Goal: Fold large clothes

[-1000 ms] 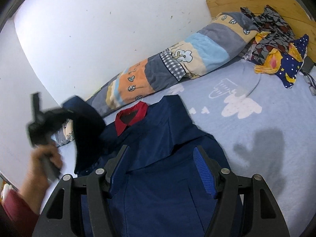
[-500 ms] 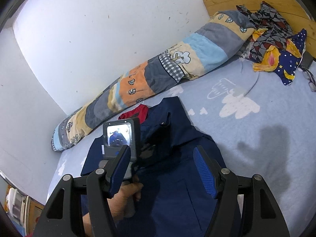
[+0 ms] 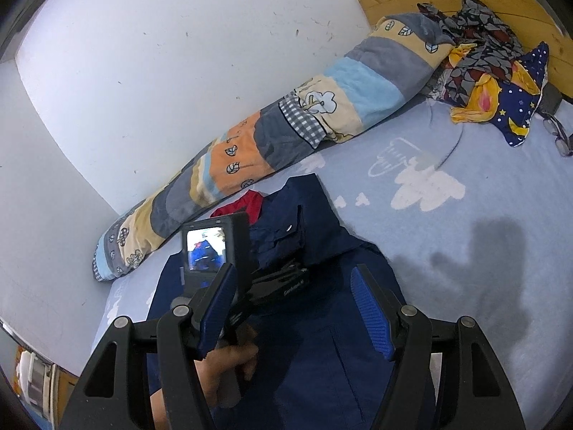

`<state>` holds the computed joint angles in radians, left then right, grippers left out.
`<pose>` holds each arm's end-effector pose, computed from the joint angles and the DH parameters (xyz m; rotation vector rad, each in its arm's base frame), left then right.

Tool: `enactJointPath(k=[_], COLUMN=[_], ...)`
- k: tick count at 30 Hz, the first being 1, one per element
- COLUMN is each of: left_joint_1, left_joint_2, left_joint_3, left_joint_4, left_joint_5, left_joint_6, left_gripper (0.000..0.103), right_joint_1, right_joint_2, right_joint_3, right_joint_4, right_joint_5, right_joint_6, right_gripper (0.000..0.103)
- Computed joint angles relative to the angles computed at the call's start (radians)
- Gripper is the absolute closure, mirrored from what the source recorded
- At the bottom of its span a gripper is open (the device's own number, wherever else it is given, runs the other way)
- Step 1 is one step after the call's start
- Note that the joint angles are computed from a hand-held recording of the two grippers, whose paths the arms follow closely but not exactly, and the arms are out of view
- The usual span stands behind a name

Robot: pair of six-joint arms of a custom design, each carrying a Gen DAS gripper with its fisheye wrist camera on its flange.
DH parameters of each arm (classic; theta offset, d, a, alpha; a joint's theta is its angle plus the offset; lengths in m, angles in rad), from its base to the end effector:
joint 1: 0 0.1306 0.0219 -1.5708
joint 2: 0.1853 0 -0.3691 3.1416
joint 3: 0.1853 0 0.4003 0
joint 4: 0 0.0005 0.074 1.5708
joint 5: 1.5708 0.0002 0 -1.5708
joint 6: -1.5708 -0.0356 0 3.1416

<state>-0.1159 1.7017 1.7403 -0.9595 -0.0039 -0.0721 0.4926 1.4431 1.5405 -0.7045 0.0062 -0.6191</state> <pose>0.5988 -0.0701 0.4095 0.2323 2.4809 -0.0135 0.4686 0.2507 0.4753 0.1457 2.2421 0.6141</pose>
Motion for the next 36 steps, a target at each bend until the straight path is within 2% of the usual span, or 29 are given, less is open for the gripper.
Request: enactJointPath(k=[2,6,12,14,16,17,18,21,24,27,30,34,36], left_joint_1=[0.017,0.089,0.251,0.304,0.354,0.373,0.379,0.356,0.312,0.245,0.173,0.101,0.081], left_joint_2=[-0.038,-0.089,-0.117,-0.111,-0.077,-0.082,-0.100,-0.112,-0.142,-0.109,-0.033,0.062,0.060], left_joint_3=[-0.029,-0.061,-0.101,-0.117,-0.121,-0.146,-0.171,-0.172,-0.171,-0.106,-0.023,0.043,0.019], left_joint_4=[0.015,0.012,-0.010,-0.032,-0.104,-0.099,-0.066,-0.061,0.005,-0.003,-0.043,-0.088,-0.060], left_joint_5=[0.035,0.032,-0.137,-0.161,-0.129,-0.088,-0.080,-0.140,-0.124,-0.080,-0.064,-0.087,-0.132], left_joint_6=[-0.002,0.004,0.038,0.058,0.091,0.097,0.095,0.088,0.092,0.091,0.083,0.069,0.070], left_gripper=[0.028,0.027,0.027,0.027,0.026,0.021,0.021,0.021,0.021,0.021,0.021,0.021,0.020], right_joint_1=[0.001,0.001,-0.002,-0.001,-0.002,-0.001,-0.001,0.000,-0.002,0.000,0.003,-0.002,-0.002], right_joint_2=[0.000,-0.003,0.006,0.008,0.014,0.016,0.019,0.021,0.020,0.021,0.032,0.042,0.045], right_joint_3=[-0.001,-0.005,0.006,0.007,0.013,0.014,0.016,0.016,0.014,0.014,0.025,0.032,0.035], right_joint_4=[0.005,0.003,-0.009,-0.011,-0.019,-0.020,-0.024,-0.029,-0.028,-0.027,-0.038,-0.045,-0.047], right_joint_5=[0.004,0.004,0.003,0.004,0.000,0.001,-0.001,0.001,0.002,0.011,0.016,0.006,0.011], right_joint_6=[-0.001,0.000,-0.001,-0.003,-0.002,-0.003,-0.001,-0.006,-0.015,-0.016,-0.011,-0.016,-0.014], right_gripper=[0.034,0.034,0.034,0.034,0.034,0.034,0.034,0.034,0.034,0.034,0.034,0.034,0.034])
